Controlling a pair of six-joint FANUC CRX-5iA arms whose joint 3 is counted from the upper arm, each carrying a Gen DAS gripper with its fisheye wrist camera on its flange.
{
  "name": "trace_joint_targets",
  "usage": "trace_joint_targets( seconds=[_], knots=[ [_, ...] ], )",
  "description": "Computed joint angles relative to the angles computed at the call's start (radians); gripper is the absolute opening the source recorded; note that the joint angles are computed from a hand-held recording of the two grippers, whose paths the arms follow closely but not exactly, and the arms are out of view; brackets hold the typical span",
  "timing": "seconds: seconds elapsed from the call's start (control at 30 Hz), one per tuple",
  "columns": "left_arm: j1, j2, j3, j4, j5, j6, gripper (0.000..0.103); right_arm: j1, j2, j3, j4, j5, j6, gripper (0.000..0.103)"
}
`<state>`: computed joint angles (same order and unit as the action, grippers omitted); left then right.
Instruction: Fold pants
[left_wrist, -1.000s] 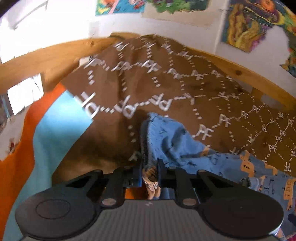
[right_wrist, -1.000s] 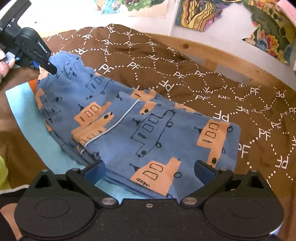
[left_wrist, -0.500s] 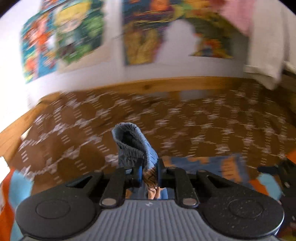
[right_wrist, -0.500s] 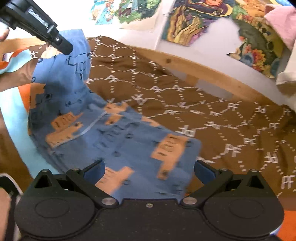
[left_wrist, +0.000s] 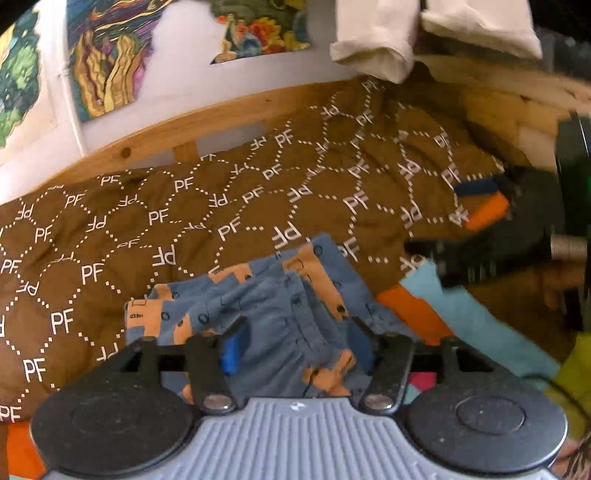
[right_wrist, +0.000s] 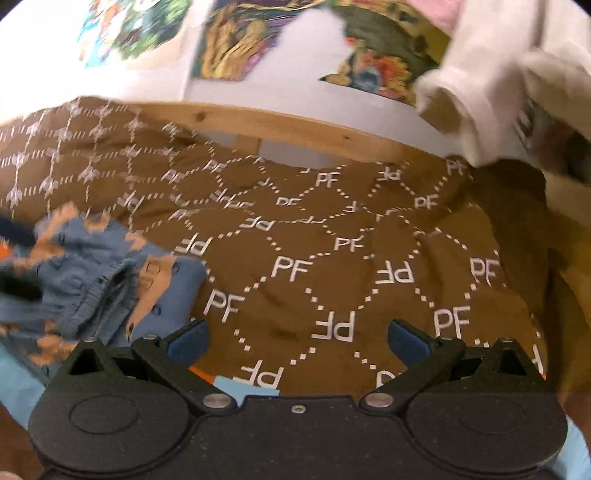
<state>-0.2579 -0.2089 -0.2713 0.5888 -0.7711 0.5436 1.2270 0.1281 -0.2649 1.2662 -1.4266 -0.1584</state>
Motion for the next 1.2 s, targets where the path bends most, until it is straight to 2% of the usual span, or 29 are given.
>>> trace_joint_targets(
  seconds=[0.13,0.3,0.47,0.57,0.63,0.7,0.8,0.9,1.03,1.2],
  knots=[
    [0.012,-0.009,-0.015,-0.059,-0.018,-0.067,0.069,-0.009,-0.035,-0.036,0.046,0.084,-0.098,0.102],
    [0.042,0.007,-0.002,-0.124,-0.074,-0.053,0.064,-0.039,-0.068,-0.072,0.101,0.297,-0.194,0.102],
    [0.052,0.036,0.014,-0.114,-0.101,-0.077,0.061,-0.101,-0.064,-0.069,0.117,0.513,-0.221,0.101],
    [0.06,0.051,0.027,-0.096,-0.125,-0.094,0.054,-0.139,-0.049,-0.051,0.122,0.614,-0.245,0.095],
    [0.068,0.059,0.037,-0.085,-0.151,-0.099,0.048,-0.164,-0.036,-0.036,0.118,0.668,-0.271,0.085],
    [0.078,0.067,0.046,-0.071,-0.174,-0.11,0.044,-0.183,-0.026,-0.026,0.122,0.694,-0.303,0.078],
    [0.092,0.083,0.065,-0.055,-0.21,-0.097,0.042,-0.214,-0.018,-0.021,0.135,0.74,-0.337,0.073],
    [0.099,0.104,0.086,-0.058,-0.227,-0.067,0.036,-0.229,-0.017,-0.025,0.129,0.751,-0.381,0.058],
    [0.111,0.122,0.102,-0.037,-0.26,-0.052,0.021,-0.246,-0.031,-0.054,0.16,0.789,-0.466,0.041],
    [0.123,0.118,0.105,-0.025,-0.287,-0.056,0.017,-0.242,-0.039,-0.065,0.181,0.78,-0.493,0.034]
  ],
)
